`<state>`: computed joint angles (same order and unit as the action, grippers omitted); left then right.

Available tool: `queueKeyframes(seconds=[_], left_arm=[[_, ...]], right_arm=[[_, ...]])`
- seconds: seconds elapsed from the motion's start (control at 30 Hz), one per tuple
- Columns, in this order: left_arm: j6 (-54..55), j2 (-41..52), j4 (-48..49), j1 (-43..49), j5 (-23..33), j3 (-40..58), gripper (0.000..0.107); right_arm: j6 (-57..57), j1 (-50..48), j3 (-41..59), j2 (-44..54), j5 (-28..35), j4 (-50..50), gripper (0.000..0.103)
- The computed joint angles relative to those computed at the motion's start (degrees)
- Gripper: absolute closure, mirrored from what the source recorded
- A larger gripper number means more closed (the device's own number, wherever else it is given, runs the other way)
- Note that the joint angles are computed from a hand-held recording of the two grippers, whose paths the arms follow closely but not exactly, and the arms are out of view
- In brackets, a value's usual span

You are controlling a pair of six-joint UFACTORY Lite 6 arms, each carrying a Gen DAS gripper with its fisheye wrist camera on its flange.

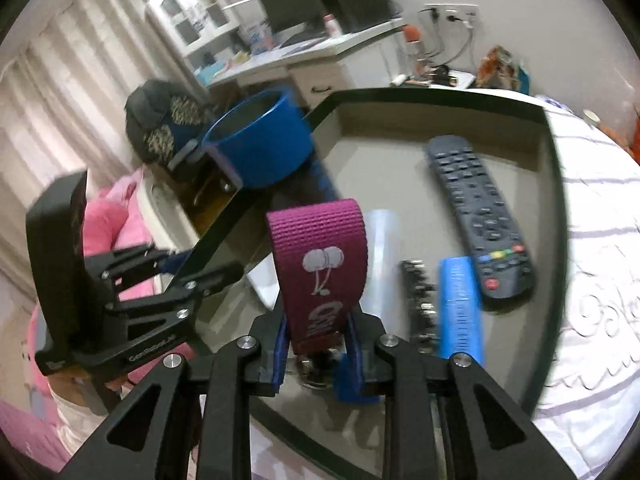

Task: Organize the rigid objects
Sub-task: 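Lower the keychain into the box and open the right tool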

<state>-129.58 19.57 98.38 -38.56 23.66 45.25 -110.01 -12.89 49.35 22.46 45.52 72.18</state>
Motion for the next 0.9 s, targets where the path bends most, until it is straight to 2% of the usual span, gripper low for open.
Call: queueKeyframes(seconds=[0.07, 0.1, 0.17, 0.2, 0.23, 0.37, 0.53, 0.6, 0.67, 0.73, 0.9], left_arm=[[-0.2, -0.1, 0.2, 0.2, -0.2, -0.1, 0.079], [-0.1, -0.2, 0.3, 0.2, -0.2, -0.2, 0.079], [-0.1, -0.3, 0.3, 0.2, -0.1, -0.3, 0.079], [-0.2, -0.3, 0.4, 0.2, -0.1, -0.4, 0.079], [-0.5, -0.4, 0.7, 0.1, -0.1, -0.5, 0.079], [-0.4, -0.4, 0.5, 0.1, -0.1, -0.5, 0.079], [-0.3, -0.4, 0.4, 0.1, -0.1, -0.5, 0.079], [-0.3, -0.4, 0.5, 0.1, -0.1, -0.5, 0.079], [-0.4, -0.4, 0.5, 0.1, -0.1, -0.5, 0.079], [-0.5, -0.4, 0.7, 0.1, -0.1, -0.5, 0.079], [0.3, 0.1, -0.2, 0.1, -0.1, 0.1, 0.079]], right_arm=[[-0.4, 1.6, -1.2, -1.4, -0.4, 0.0, 0.077], [-0.3, 1.9, -1.6, -2.2, -0.2, -0.3, 0.073], [-0.4, 1.9, -2.0, -3.4, 0.4, -0.6, 0.060], [-0.5, 1.8, -1.9, -3.6, 0.0, -0.4, 0.050], [-0.8, 1.6, -2.5, -4.7, -1.1, 0.4, 0.047], [-1.5, 0.3, -2.4, -5.3, -2.3, 1.3, 0.047], [-5.6, -2.4, -4.8, -9.0, -6.8, 5.6, 0.047], [-10.0, -4.3, -6.7, -11.6, -10.0, 10.7, 0.046], [-16.9, -4.7, -8.2, -13.5, -16.7, 18.4, 0.038], [-20.0, -5.1, -7.3, -12.3, -20.5, 21.7, 0.035], [-22.4, -6.3, -5.0, -7.6, -23.4, 22.1, 0.035]])
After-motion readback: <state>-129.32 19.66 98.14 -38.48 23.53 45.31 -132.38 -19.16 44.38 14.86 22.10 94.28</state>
